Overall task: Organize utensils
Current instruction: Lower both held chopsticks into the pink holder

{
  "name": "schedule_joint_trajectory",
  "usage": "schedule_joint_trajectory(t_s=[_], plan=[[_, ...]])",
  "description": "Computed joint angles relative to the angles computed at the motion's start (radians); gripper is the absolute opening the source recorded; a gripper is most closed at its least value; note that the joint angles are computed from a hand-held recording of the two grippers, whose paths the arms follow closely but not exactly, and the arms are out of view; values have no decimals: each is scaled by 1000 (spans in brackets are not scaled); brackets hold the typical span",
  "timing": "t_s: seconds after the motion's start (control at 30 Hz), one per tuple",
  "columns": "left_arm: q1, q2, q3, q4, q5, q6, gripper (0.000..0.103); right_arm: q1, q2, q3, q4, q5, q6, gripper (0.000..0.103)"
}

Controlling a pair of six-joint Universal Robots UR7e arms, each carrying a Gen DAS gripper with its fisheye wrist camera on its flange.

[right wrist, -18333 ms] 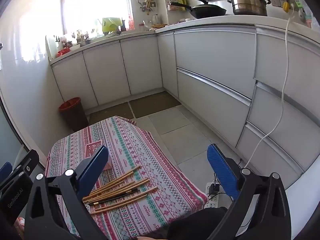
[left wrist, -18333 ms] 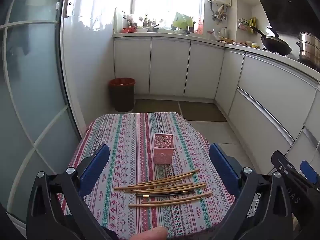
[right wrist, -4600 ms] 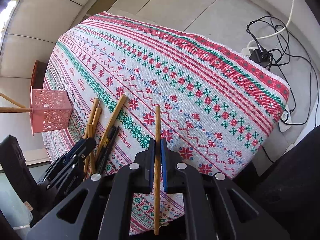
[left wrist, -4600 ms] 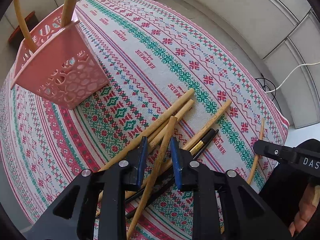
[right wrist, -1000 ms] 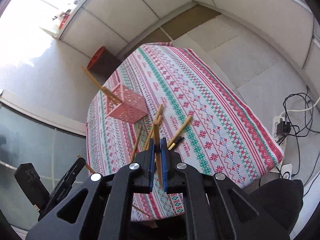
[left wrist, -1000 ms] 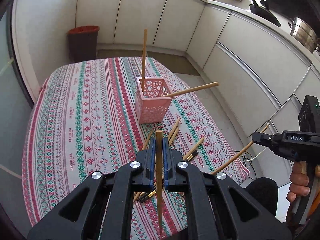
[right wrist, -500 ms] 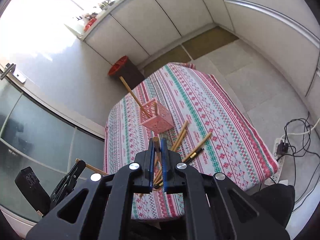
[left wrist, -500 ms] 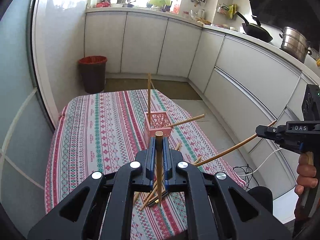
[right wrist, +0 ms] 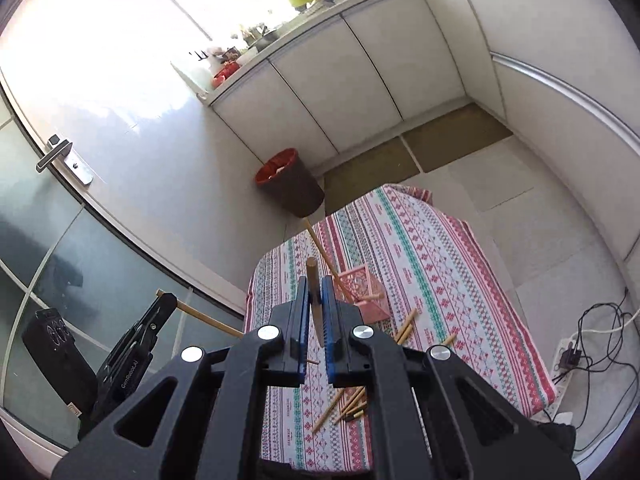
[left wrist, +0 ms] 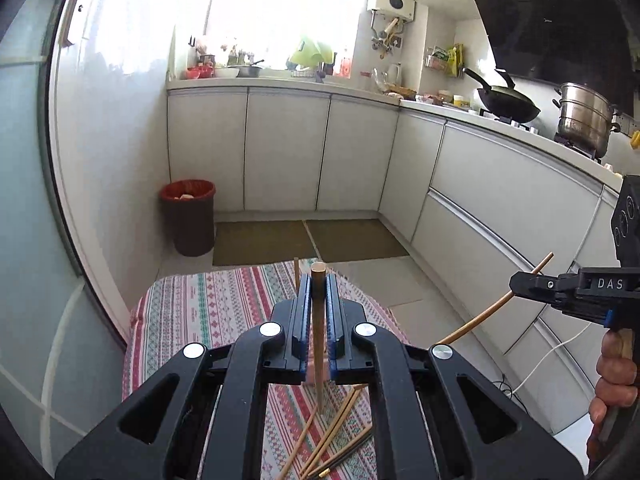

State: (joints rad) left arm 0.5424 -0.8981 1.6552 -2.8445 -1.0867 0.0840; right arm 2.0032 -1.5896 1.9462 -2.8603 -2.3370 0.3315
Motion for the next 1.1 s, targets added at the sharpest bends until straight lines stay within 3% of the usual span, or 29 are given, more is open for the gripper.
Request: schedule_joint_trajectory(t_s=[0.27,0.53,0.67,1.1], plan=[[29,137,-168,-16,-23,26,6,-49,101,-139,-44,-48,-149,6],[74,262,-271,-12,-14,54,7,-132,169,-209,-33,2,-219,6],[94,266,-261,-20,-30,26,18,-165,191,-221,-22,32,-226,6],[118,225,-252,-14,-22,3,27,-212,272,-261,14,65,-225,8]])
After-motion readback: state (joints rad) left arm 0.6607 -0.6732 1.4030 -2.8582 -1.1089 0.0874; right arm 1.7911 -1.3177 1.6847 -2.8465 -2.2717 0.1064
